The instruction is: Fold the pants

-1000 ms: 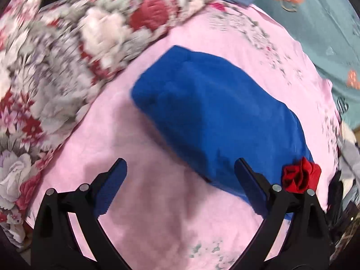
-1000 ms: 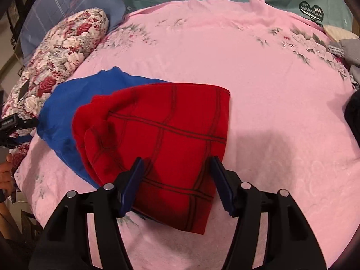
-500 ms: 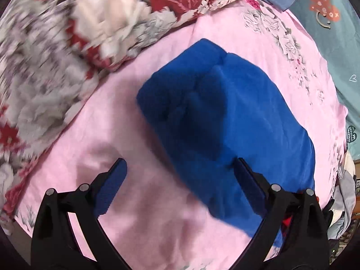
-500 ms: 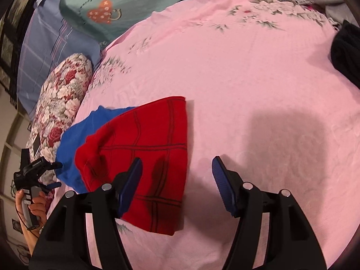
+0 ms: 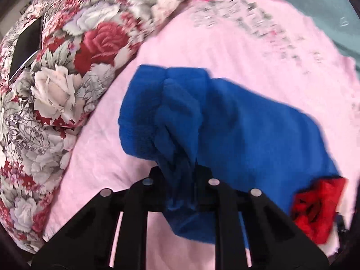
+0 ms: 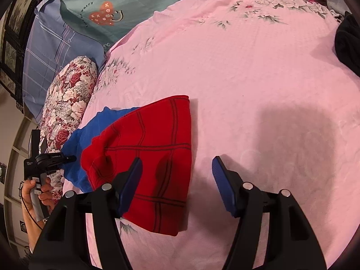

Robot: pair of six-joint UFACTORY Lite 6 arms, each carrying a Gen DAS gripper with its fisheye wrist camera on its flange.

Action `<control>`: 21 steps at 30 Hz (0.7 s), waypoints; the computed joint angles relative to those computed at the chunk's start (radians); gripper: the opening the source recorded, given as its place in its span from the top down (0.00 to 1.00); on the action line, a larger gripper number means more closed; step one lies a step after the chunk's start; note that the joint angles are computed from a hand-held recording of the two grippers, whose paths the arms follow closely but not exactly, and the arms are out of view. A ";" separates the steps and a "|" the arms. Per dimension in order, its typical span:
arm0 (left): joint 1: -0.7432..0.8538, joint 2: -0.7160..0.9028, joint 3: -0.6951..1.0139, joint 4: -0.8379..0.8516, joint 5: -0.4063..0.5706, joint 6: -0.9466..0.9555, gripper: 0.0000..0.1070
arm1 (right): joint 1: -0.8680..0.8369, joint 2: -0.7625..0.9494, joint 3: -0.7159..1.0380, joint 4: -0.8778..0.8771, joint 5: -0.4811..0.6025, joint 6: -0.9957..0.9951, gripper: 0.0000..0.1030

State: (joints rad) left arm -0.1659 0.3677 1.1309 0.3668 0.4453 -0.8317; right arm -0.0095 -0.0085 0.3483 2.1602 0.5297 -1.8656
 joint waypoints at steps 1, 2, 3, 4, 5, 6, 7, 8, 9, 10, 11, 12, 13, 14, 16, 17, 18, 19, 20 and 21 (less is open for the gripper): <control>-0.016 -0.047 -0.020 -0.047 -0.010 0.043 0.88 | -0.002 0.001 -0.001 -0.001 0.005 -0.001 0.37; -0.060 -0.115 -0.033 -0.092 -0.018 0.099 0.88 | -0.009 0.004 -0.001 -0.007 0.013 -0.001 0.37; -0.112 -0.164 -0.038 -0.095 -0.015 0.114 0.88 | -0.016 0.007 -0.001 -0.017 0.023 0.005 0.37; -0.157 -0.194 -0.039 -0.068 -0.010 0.093 0.88 | -0.024 0.016 0.001 -0.031 0.037 0.011 0.37; -0.219 -0.219 -0.028 -0.058 -0.003 0.084 0.88 | -0.029 0.023 0.006 -0.053 0.046 0.026 0.37; -0.282 -0.225 -0.005 -0.090 -0.006 0.115 0.88 | -0.032 0.033 0.011 -0.065 0.053 0.032 0.37; -0.317 -0.220 0.009 -0.093 -0.006 0.118 0.88 | -0.030 0.028 0.010 -0.061 0.048 0.030 0.37; -0.370 -0.201 0.033 -0.104 -0.015 0.134 0.88 | -0.023 0.024 0.009 -0.054 0.041 0.025 0.37; -0.411 -0.194 0.034 -0.120 -0.025 0.159 0.88 | -0.021 0.023 0.007 -0.052 0.042 0.021 0.37; -0.441 -0.144 0.071 -0.143 -0.033 0.194 0.87 | -0.022 0.022 0.005 -0.052 0.045 0.019 0.37; -0.465 -0.076 0.117 -0.166 -0.025 0.224 0.86 | -0.026 0.019 0.002 -0.053 0.047 0.020 0.37; -0.475 -0.020 0.145 -0.194 -0.026 0.254 0.83 | -0.032 0.016 -0.002 -0.052 0.050 0.020 0.37; -0.477 0.043 0.185 -0.230 -0.021 0.291 0.83 | -0.039 0.016 -0.004 -0.055 0.058 0.021 0.37; -0.482 0.095 0.206 -0.244 -0.018 0.300 0.83 | -0.049 0.020 -0.005 -0.063 0.070 0.024 0.37; -0.477 0.146 0.225 -0.259 -0.035 0.302 0.81 | -0.068 0.034 -0.001 -0.085 0.090 0.040 0.37; -0.472 0.160 0.237 -0.273 -0.044 0.310 0.78 | -0.073 0.038 0.001 -0.091 0.095 0.042 0.37; -0.472 0.150 0.228 -0.290 -0.048 0.325 0.71 | -0.075 0.039 0.002 -0.093 0.095 0.043 0.37; -0.465 0.128 0.206 -0.327 -0.056 0.362 0.62 | -0.075 0.038 0.002 -0.093 0.093 0.042 0.37; -0.458 0.098 0.189 -0.382 -0.062 0.416 0.56 | -0.073 0.038 0.004 -0.093 0.089 0.039 0.37; -0.470 0.059 0.156 -0.399 -0.062 0.428 0.41 | -0.069 0.037 0.003 -0.088 0.086 0.036 0.37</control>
